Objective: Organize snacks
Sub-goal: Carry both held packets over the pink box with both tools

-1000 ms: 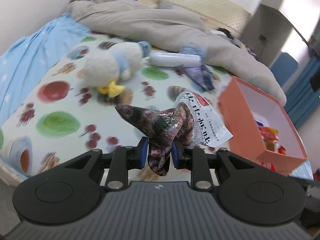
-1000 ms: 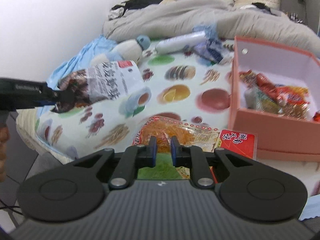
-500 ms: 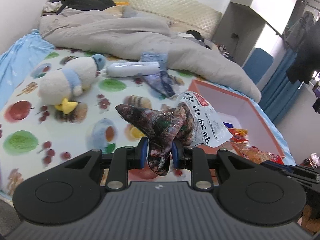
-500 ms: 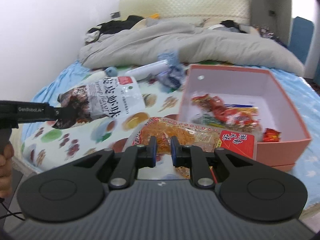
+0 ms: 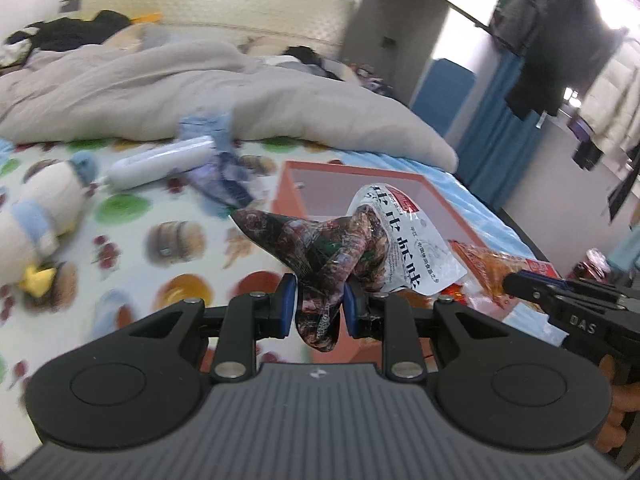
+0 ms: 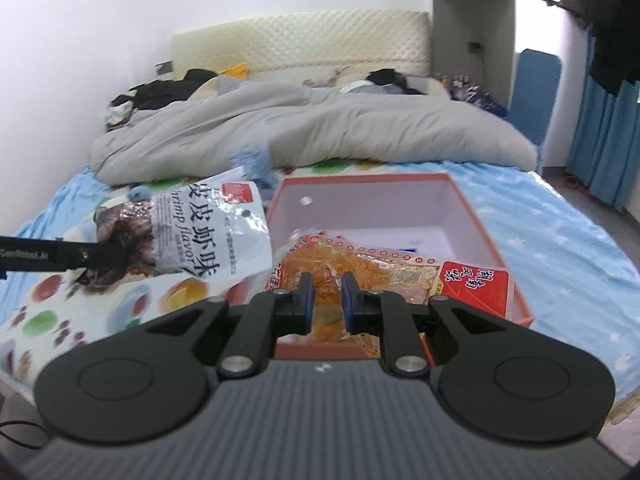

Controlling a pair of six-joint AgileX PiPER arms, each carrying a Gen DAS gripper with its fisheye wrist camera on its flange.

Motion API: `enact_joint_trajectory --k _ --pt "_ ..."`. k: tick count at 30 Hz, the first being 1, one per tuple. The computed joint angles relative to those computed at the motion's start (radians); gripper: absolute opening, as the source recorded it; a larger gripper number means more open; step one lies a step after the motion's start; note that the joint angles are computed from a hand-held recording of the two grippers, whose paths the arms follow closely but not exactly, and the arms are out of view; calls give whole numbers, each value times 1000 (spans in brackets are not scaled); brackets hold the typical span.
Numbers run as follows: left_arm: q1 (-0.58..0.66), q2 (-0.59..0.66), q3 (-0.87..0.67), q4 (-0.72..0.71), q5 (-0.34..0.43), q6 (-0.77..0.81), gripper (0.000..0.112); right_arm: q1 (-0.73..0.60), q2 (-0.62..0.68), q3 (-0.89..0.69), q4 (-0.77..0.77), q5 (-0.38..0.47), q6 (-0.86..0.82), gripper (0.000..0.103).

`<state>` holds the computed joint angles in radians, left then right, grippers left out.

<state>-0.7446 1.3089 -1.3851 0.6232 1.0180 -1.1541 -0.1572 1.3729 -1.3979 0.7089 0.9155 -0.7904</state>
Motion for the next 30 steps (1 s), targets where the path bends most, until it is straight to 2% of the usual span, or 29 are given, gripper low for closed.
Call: enact_joint_trajectory --k 3,6,10,17,25,30 --pt "68 95 -77 -83 -69 87 29 -17 57 -36 4 -16 -4 17" --pt "125 190 -181 -155 -98 199 29 -27 121 -88 8 -34 -4 18" --pt "195 318 -338 -242 -93 340 29 -28 208 -165 -1 -56 30 18" --pt "320 531 -577 -422 -57 539 29 3 385 -331 -67 -42 90 18" --pt "375 720 -778 -507 -7 642 29 32 526 -445 -103 -42 167 19" --pt "387 763 -823 -523 -5 645 30 38 563 -478 -116 -20 214 24"
